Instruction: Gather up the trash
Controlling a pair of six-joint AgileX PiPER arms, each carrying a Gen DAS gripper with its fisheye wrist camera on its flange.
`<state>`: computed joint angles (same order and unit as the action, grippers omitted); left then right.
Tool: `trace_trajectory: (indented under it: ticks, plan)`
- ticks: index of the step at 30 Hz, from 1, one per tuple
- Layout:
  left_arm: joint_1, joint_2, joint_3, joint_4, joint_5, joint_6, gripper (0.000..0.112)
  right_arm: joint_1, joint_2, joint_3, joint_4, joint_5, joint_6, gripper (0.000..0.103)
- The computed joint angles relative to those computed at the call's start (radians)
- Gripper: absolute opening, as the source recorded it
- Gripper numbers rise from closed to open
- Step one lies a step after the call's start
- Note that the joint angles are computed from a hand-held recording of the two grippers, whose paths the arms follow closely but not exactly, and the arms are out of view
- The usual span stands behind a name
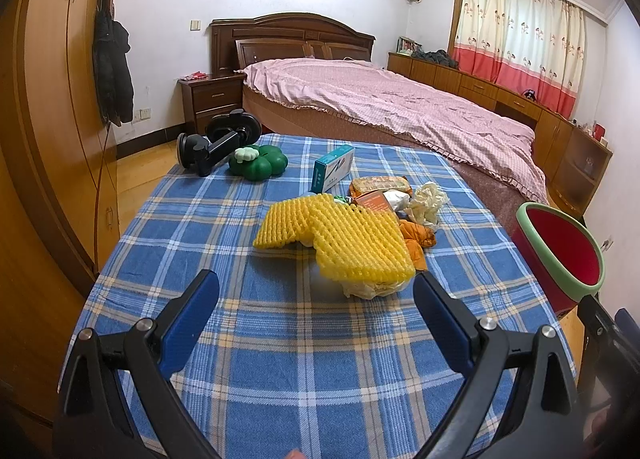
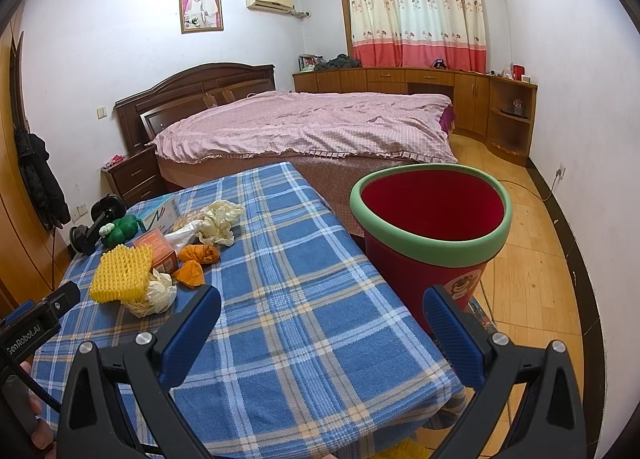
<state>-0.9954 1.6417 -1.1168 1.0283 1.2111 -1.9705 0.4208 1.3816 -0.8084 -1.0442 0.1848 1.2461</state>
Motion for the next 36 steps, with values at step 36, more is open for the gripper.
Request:
trace_trajectory:
  ticks: [36]
  plan:
    - [0.028,0.01,-0.023,-0.036,-0.059,0.044,0.097,0.0,0.025,0.036,-0.245,-0.017,0.257,0.103]
